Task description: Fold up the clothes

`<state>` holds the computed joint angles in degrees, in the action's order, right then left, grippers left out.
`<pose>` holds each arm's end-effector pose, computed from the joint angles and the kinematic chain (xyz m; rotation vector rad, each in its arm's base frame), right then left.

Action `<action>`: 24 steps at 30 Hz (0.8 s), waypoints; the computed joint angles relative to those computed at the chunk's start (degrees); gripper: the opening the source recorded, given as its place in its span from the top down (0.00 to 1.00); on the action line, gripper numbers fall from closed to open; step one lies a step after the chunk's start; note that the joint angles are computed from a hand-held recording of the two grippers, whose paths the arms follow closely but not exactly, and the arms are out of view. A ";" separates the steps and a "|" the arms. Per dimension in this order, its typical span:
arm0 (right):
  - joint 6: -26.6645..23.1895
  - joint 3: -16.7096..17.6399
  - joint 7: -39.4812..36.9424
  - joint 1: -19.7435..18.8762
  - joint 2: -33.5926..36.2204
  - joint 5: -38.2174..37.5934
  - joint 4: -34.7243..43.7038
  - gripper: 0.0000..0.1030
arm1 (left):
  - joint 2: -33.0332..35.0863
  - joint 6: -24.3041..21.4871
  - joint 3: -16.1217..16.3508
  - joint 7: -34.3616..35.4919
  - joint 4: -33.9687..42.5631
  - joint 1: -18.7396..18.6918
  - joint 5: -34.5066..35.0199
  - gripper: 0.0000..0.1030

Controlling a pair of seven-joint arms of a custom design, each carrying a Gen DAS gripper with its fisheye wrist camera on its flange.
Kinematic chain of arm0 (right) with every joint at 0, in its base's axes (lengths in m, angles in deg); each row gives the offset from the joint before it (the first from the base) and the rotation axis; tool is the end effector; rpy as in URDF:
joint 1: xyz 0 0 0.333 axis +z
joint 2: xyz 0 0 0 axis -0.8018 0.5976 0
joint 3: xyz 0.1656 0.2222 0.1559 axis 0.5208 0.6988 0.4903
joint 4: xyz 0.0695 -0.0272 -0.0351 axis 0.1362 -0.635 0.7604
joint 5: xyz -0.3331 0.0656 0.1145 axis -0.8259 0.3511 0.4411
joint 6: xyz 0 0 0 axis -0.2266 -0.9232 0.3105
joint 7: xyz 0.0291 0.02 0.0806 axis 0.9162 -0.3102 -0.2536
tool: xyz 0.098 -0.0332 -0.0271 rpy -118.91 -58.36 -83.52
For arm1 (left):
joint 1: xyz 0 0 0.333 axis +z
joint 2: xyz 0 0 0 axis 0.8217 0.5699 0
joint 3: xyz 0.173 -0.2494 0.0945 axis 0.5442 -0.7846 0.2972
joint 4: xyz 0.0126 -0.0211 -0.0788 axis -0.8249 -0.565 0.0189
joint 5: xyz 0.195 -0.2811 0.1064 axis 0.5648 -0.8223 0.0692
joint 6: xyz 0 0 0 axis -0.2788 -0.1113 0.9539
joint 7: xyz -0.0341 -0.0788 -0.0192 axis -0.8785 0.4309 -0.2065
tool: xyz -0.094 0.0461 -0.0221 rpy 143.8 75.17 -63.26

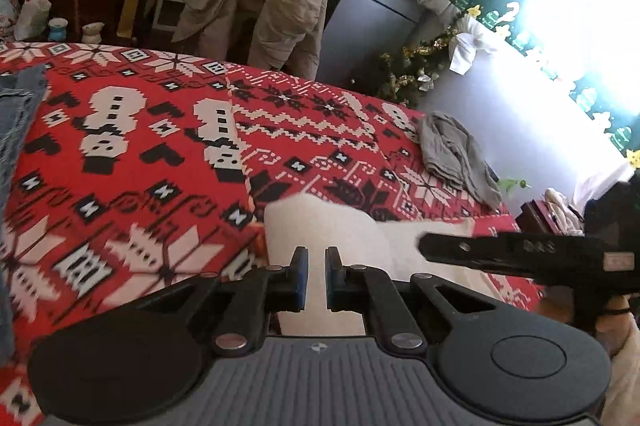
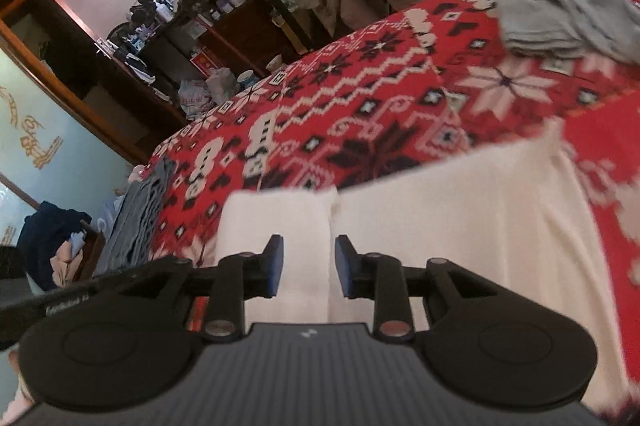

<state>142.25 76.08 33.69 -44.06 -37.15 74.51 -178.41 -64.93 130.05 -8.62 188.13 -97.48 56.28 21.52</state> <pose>0.6453 0.2371 0.5033 -1.6347 1.5668 0.0441 0.5980 -0.0506 0.5063 -1.9497 1.8232 -1.2312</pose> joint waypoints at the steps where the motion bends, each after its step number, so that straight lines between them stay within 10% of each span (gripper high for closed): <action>1: -1.19 -0.92 2.36 1.06 2.73 -1.82 3.74 0.69 | 1.08 -0.64 0.11 -0.43 1.15 0.03 0.40 0.93; 8: -7.71 0.84 9.99 0.60 14.70 -5.28 19.04 0.62 | 4.85 -4.03 -1.52 2.31 4.96 1.80 -3.17 0.93; 10: -7.26 0.75 10.11 0.86 14.75 -5.92 18.58 0.86 | 5.49 -4.32 -1.60 2.39 5.30 1.73 -3.00 0.93; 12: -3.96 -0.84 10.45 2.50 12.70 -8.78 15.63 0.89 | 5.81 -2.53 -1.43 1.81 4.89 0.66 -0.27 0.93; 19: 0.40 -8.86 18.49 10.18 10.84 -28.15 12.42 0.89 | 5.70 3.32 -0.62 -3.44 2.44 -2.23 11.40 0.93; 24: 3.62 -4.98 20.78 6.70 9.27 -28.00 9.49 0.81 | 2.30 1.31 -1.81 -4.17 0.25 0.47 6.71 0.93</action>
<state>145.87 71.10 54.47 -37.36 -27.89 46.51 -168.92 -62.63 131.36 -10.43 183.96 -97.24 56.75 28.23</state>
